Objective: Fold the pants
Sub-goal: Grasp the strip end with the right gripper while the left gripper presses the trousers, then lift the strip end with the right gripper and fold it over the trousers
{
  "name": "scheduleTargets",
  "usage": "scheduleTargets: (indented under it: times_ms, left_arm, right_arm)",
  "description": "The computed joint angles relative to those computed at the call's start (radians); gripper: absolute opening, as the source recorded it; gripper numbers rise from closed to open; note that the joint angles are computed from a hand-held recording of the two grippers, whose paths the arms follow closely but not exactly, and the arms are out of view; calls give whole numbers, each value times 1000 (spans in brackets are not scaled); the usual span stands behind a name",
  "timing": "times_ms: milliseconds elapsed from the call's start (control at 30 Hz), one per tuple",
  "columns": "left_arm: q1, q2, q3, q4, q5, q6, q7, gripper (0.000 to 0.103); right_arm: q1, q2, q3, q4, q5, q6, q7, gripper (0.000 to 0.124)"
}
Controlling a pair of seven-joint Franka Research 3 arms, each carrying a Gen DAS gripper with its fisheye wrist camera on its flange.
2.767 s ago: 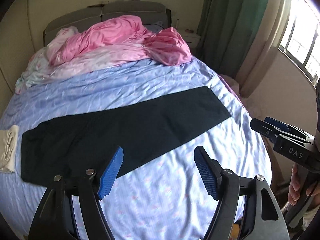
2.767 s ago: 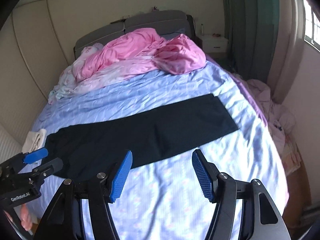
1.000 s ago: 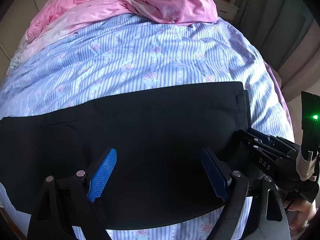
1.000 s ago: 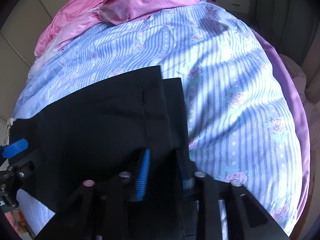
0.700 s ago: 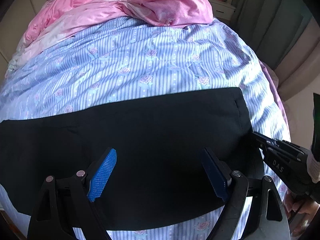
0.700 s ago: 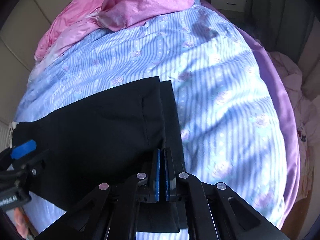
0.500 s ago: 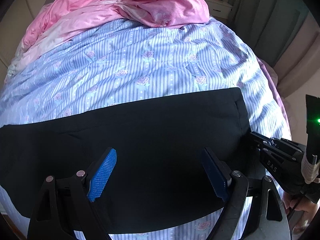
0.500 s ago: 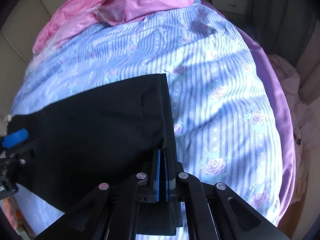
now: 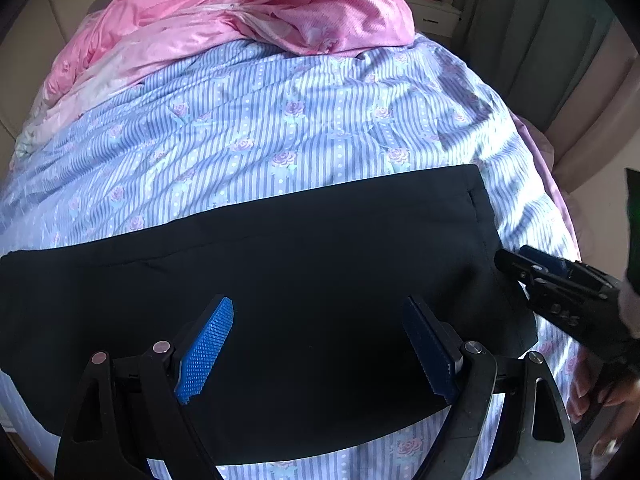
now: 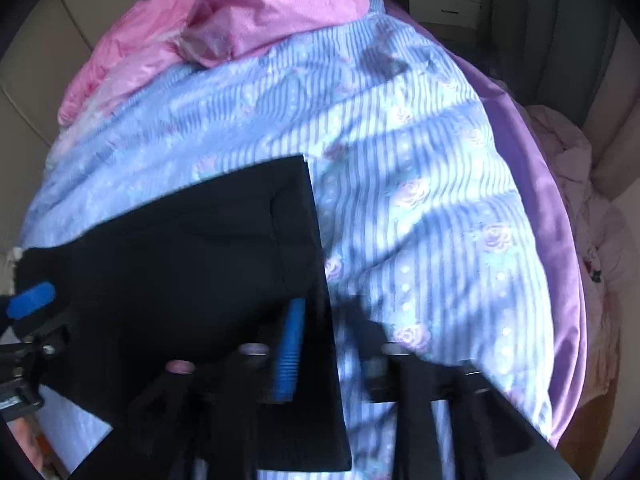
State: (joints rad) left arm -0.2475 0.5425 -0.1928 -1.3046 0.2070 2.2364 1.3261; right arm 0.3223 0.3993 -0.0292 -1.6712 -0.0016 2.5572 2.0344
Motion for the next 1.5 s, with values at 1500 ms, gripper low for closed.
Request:
scheduleTargets:
  times_ms: [1500]
  left_arm:
    - [76, -211, 10, -128, -59, -40, -68, 86]
  right_arm:
    - [66, -114, 36, 63, 57, 11, 73, 8]
